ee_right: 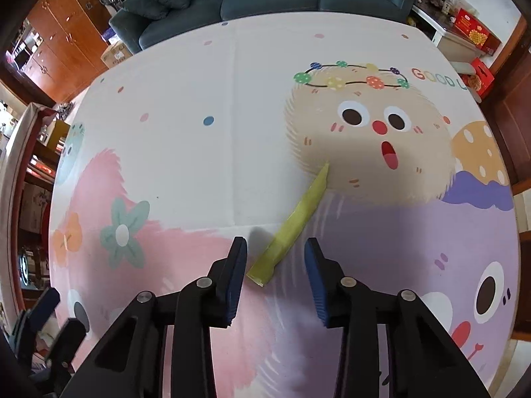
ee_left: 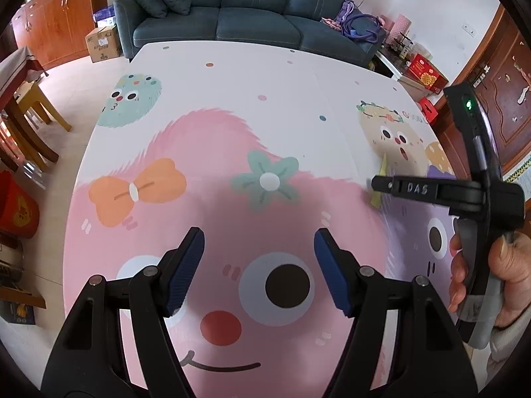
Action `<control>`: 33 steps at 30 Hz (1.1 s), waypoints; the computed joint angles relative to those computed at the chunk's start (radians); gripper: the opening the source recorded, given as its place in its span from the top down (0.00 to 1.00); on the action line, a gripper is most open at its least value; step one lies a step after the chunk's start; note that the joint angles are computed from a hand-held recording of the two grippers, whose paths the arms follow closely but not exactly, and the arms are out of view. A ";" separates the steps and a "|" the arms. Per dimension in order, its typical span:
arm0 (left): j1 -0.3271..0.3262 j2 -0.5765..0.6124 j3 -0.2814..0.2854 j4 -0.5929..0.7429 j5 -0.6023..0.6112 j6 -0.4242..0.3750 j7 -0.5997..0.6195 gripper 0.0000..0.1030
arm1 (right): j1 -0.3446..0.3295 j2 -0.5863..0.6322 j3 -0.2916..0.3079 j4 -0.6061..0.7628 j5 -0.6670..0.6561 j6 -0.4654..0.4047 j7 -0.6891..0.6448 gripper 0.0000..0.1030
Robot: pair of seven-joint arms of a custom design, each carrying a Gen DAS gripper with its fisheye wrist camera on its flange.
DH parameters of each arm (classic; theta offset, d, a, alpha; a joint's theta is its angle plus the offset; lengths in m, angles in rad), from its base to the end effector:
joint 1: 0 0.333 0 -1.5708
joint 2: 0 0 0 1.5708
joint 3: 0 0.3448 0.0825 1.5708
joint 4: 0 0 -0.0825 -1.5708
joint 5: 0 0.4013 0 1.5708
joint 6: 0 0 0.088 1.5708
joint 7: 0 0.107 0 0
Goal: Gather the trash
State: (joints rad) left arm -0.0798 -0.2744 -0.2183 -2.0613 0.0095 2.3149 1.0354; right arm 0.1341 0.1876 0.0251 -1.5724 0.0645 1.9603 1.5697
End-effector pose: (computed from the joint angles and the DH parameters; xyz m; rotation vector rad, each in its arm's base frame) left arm 0.5004 -0.1675 0.6299 -2.2014 1.7545 -0.6653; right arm 0.6537 0.1078 0.5748 -2.2229 1.9299 -0.1172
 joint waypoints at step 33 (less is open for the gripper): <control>0.006 -0.020 0.007 -0.005 -0.019 -0.017 0.005 0.36 | 0.011 0.068 0.002 0.091 -0.038 -0.091 0.129 0.70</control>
State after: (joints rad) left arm -0.0740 -0.2942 -0.2117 -2.0662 -0.0091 2.2982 1.0408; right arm 0.1449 0.2554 0.0268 -1.4814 0.0264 1.8696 1.6983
